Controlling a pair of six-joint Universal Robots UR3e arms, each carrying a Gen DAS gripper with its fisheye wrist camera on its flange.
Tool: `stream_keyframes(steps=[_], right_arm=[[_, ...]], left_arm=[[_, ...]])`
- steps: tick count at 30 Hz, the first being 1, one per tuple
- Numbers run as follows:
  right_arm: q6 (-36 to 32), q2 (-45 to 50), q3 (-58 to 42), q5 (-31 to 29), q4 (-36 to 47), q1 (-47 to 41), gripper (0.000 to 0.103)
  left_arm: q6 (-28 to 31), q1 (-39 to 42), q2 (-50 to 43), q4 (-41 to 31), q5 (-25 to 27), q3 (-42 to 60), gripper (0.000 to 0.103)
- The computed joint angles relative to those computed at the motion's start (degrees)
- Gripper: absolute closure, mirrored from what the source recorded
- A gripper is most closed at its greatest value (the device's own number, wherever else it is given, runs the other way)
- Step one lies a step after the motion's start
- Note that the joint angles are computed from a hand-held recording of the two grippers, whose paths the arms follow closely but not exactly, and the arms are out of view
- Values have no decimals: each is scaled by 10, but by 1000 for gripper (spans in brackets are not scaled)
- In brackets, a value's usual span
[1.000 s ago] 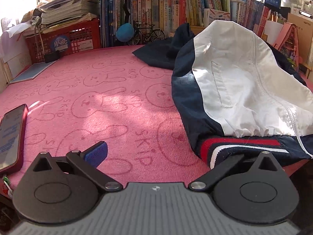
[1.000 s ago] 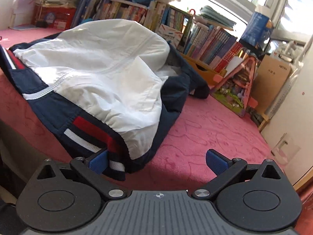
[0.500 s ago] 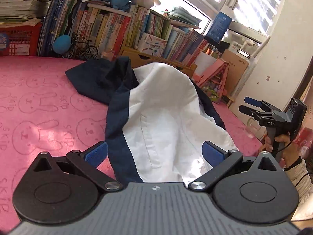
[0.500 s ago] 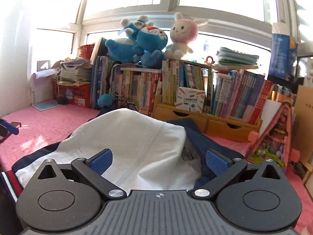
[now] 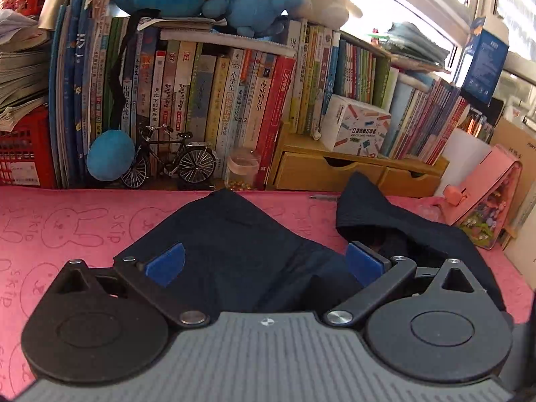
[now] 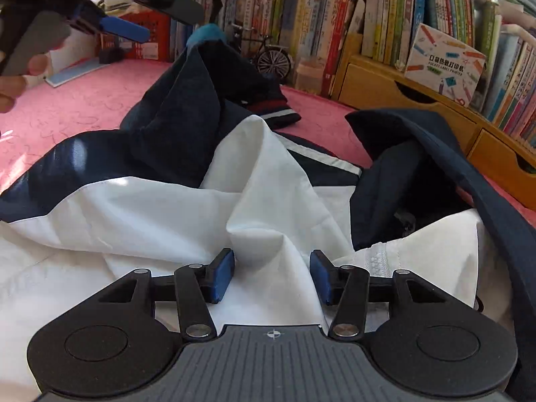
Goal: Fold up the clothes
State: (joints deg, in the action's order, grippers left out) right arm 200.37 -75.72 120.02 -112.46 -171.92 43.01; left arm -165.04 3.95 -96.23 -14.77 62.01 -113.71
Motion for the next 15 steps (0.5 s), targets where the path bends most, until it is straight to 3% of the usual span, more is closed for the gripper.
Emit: stream_keyframes(steps=[2,4,7,9,10,12,15], right_arm=[[21,-24,44,3,-25,13,52],[22,-24,71,-9,-62,28,51],[24,-21,95,-5,-112,24,50],[24,-16,108,-3,-142,22,49],[24,-12,111,-7,-153,25,48],[22,-3,116,-16,-175,31,48],[22,8,124,-23,-204,36,48]], left_arm=[[-22,-98,-99,-9,148,104,0],[-38,-162,-187,-38,264,202,0],[-31,-200,-266,-92,354,291,2],[-33,-185,-258,-94,337,273,15],[-32,-164,-237,-79,303,244,39],[-27,-117,-186,-56,263,191,57],[-32,-30,-97,-40,257,119,59]])
